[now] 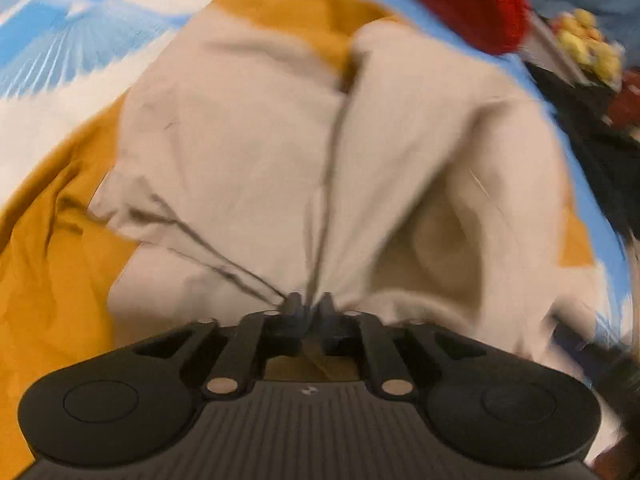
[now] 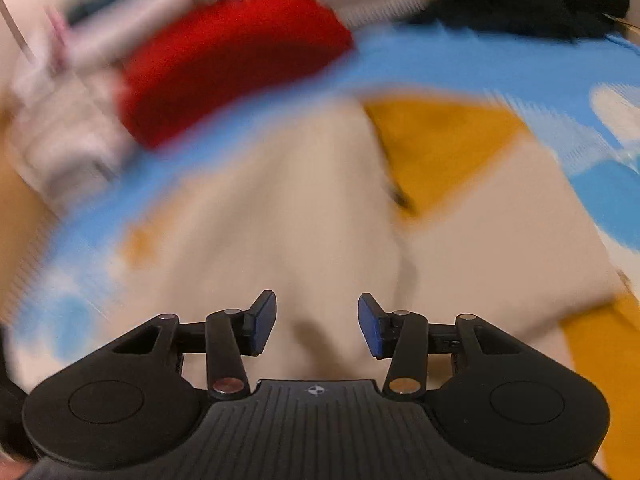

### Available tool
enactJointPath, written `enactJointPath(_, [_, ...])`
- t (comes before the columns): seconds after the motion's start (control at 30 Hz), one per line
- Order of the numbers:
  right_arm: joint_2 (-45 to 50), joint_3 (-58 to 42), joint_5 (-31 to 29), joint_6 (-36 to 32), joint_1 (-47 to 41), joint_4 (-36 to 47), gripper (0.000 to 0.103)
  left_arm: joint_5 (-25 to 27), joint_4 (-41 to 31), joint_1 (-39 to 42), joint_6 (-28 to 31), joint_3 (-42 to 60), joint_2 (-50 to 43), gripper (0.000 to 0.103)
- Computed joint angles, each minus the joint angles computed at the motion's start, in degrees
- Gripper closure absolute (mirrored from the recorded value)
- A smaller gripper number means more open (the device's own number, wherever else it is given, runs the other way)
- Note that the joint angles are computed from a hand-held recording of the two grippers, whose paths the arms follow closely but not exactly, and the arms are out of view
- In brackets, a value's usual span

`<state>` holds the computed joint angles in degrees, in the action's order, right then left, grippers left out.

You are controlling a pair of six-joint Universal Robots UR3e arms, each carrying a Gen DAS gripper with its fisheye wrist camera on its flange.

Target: Fold large clothes

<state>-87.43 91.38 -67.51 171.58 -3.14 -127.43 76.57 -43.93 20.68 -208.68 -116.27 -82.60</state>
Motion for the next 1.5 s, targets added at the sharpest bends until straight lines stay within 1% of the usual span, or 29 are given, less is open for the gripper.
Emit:
enactJointPath(0.03, [1.63, -1.1, -3.76, -0.05, 1.28, 1.95, 0.056, 0.24, -1.02, -0.09, 0.03, 1.17, -0.26, 0.079])
enactJointPath(0.1, [2.12, -0.63, -4.57, 1.96, 0.73, 1.88, 0.058, 3.29, -0.84, -1.92, 1.38, 3.6, 0.32, 0.067])
enactJointPath(0.17, [1.15, 0.4, -1.48, 4.2, -1.21, -0.96, 0.057, 10.59, 6.36, -6.01, 1.78, 3.12, 1.83, 0.06])
enactJointPath(0.2, [0.16, 2.31, 0.94, 5.7, -2.42, -4.89, 0.057, 12.99, 9.87, -7.68, 2.63, 2.94, 2.17, 0.056])
enactJointPath(0.23, [-0.11, 3.23, 2.36, 6.87, -3.1, -7.4, 0.057, 13.24, 13.88, -8.44, 4.12, 2.25, 2.47, 0.052])
enactJointPath(0.3, [0.94, 2.99, 4.87, 8.73, -3.7, -8.72, 0.057, 9.11, 19.38, -7.44, 5.8, 0.71, 2.38, 0.044])
enactJointPath(0.43, [4.4, 0.51, 6.97, 11.6, -3.7, -5.5, 0.057, 0.8, 19.24, -4.01, 4.47, -1.64, 2.61, 0.042])
enactJointPath(0.47, [5.17, -0.32, 6.3, 11.62, -3.27, -4.68, 0.057, -1.21, 17.85, -2.88, 4.32, -2.29, 3.02, 0.043])
enactJointPath(0.5, [6.02, -0.76, 4.99, 11.3, -2.47, -4.44, 0.062, -3.25, 16.5, -1.27, 4.23, -2.58, 2.84, 0.046])
enactJointPath(0.53, [6.18, -0.66, 4.07, 10.79, -2.01, -4.37, 0.069, -5.55, 15.43, 1.18, 4.59, -2.69, 2.43, 0.06])
enactJointPath(0.57, [6.42, -0.31, 3.73, 10.76, -1.69, -4.73, 0.087, -7.27, 14.91, 2.8, 4.55, -3.32, 2.2, 0.069])
enactJointPath(0.6, [6.26, 1.53, 4.38, 10.7, -2.06, -5.93, 0.091, -9.46, 15.23, 4.96, 5.19, -3.66, 0.91, 0.085])
enactJointPath(0.63, [5.96, 2.29, 5.06, 11.0, -2.25, -6.58, 0.095, -11.24, 14.95, 6.62, 5.27, -3.97, 0.76, 0.097])
enactJointPath(0.67, [5.42, 3.29, 5.94, 11.13, -2.53, -7.54, 0.098, -12.23, 15.48, 8.01, 4.83, -4.6, 1.13, 0.1])
enactJointPath(0.73, [3.98, 5.2, 7.46, 12.14, -3.53, -10.68, 0.099, -10.11, 16.79, 8.33, 4.8, -4.37, 1.85, 0.101])
enactJointPath(0.8, [2.49, 5.7, 6.13, 14.14, -3.53, -12.09, 0.1, -6.1, 17.24, 6.48, 6.32, -3.05, 0.87, 0.101])
enactJointPath(0.87, [2.65, 3.64, -1.39, 13.66, -0.52, -8.29, 0.1, -6.07, 11.25, 5.4, 7.47, -0.24, -2.39, 0.101])
enactJointPath(0.93, [4.28, 2.93, -7.1, 14.68, 1.87, -5.27, 0.1, -5.83, 6.56, 4.57, 8.46, 1.39, -5.66, 0.095])
enactJointPath(1.0, [5.07, 2.39, -8.03, 15.74, 2.35, -4.06, 0.1, -4.45, 5.11, 3.67, 9.58, 3.05, -6.19, 0.092])
enactJointPath(1.03, [5.09, 1.8, -8.24, 15.68, 2.53, -3.88, 0.1, -3.24, 4.14, 3.16, 9.42, 4.58, -5.57, 0.082])
enactJointPath(1.07, [4.87, 1.71, -8.0, 15.94, 2.37, -4.4, 0.098, -2.2, 5.84, 2.94, 9.47, 4.08, -4.22, 0.075])
enactJointPath(1.1, [4.16, 2.38, -7.43, 16.63, 1.91, -5.59, 0.095, -0.12, 9.59, 2.27, 9.79, 3.15, -2.71, 0.065])
enactJointPath(1.13, [3.55, 2.7, -7.54, 17.44, 1.67, -6.63, 0.091, 1.99, 13.83, 1.36, 10.51, 2.0, -1.42, 0.06])
enactJointPath(1.17, [2.79, 3.25, -7.85, 18.25, 1.67, -8.27, 0.084, 3.26, 17.3, 0.57, 11.05, 1.41, -0.79, 0.06])
enactJointPath(1.2, [1.95, 4.32, -8.89, 19.35, 2.38, -10.9, 0.083, 2.84, 21.15, 0.44, 11.56, 0.16, -0.23, 0.06])
enactJointPath(1.3, [-1.52, 10.96, -7.19, 20.33, 2.54, -23.66, 0.082, -2.43, 30.63, 2.26, 11.56, -4.38, 0.72, 0.061])
enactJointPath(1.37, [-2.41, 14.08, -4.15, 20.77, 2.26, -31.09, 0.082, -4.03, 33.34, 2.45, 11.3, -5.43, 0.29, 0.071])
enactJointPath(1.43, [-2.29, 15.08, 0.52, 21.99, 0.97, -34.47, 0.082, -5.89, 33.91, 2.67, 12.33, -6.4, 0.57, 0.09])
enactJointPath(1.5, [-1.76, 15.59, 7.33, 22.55, -1.42, -35.39, 0.082, -7.38, 28.74, 2.17, 13.66, -3.85, -2.29, 0.102])
